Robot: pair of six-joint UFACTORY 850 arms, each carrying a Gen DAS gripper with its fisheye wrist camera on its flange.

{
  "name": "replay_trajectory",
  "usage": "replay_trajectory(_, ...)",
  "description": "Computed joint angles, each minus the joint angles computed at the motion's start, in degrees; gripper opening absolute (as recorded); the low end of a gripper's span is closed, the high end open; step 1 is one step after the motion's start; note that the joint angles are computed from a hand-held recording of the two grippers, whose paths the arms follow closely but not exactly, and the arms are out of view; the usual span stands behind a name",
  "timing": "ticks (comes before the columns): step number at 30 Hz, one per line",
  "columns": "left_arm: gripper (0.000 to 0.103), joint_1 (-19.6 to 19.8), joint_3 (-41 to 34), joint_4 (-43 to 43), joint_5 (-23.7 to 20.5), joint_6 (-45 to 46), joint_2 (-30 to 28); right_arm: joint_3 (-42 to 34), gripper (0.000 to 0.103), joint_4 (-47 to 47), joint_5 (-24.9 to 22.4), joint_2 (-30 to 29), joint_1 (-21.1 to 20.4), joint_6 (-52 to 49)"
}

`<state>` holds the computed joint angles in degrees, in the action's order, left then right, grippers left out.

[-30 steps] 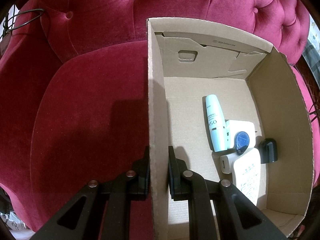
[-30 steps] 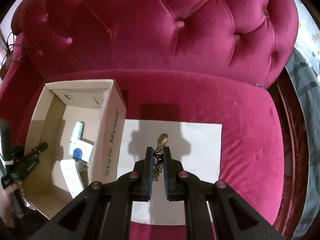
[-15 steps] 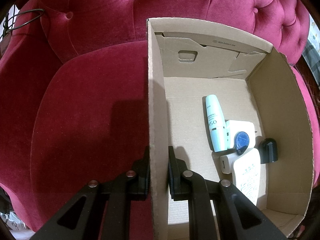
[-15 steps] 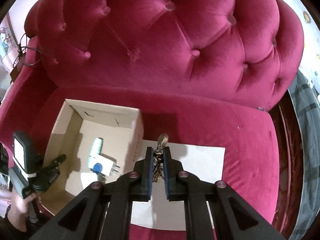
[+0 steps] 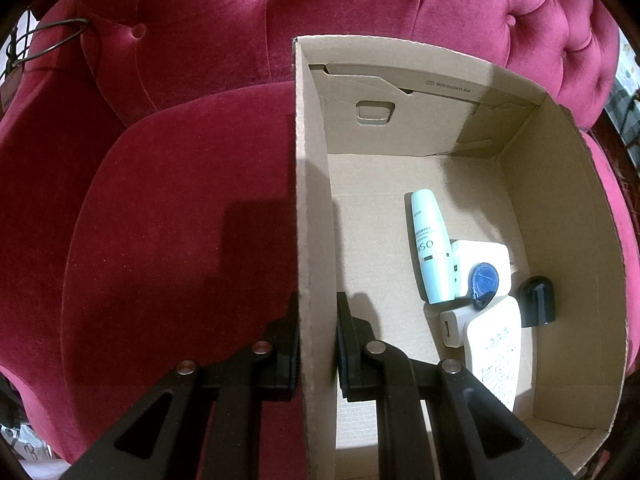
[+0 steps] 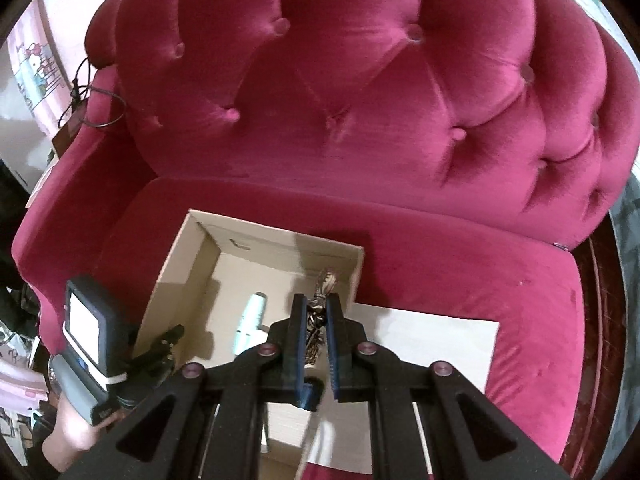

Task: Organize rigid objects
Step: 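Carry the keyring over the box with the right tool, then lower the keyring into the box and open the right gripper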

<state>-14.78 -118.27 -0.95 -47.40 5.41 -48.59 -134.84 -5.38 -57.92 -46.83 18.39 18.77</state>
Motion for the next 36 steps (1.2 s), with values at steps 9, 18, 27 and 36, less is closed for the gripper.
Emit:
replay_trajectory(9, 0.015, 0.06, 0.0, -0.32, -0.04, 0.23, 0.06, -6.27, 0.008, 2.1, -2.06, -5.5, 1.54, -1.18)
replay_trajectory(18, 0.015, 0.08, -0.22, -0.14, -0.2, 0.23, -0.05, -6.78, 0.008, 3.51, -2.42, -8.96, 2.79, -1.54)
replay_trajectory(27, 0.015, 0.03, -0.4, -0.14, -0.32, 0.19, -0.18, -4.08, 0.008, 3.71, -1.15, -10.38, 3.51, 1.22)
replay_trajectory(36, 0.015, -0.01, -0.49, -0.22, -0.38, 0.08, -0.26, -4.06, 0.008, 4.55, -1.44, -12.09, 3.62, 2.03)
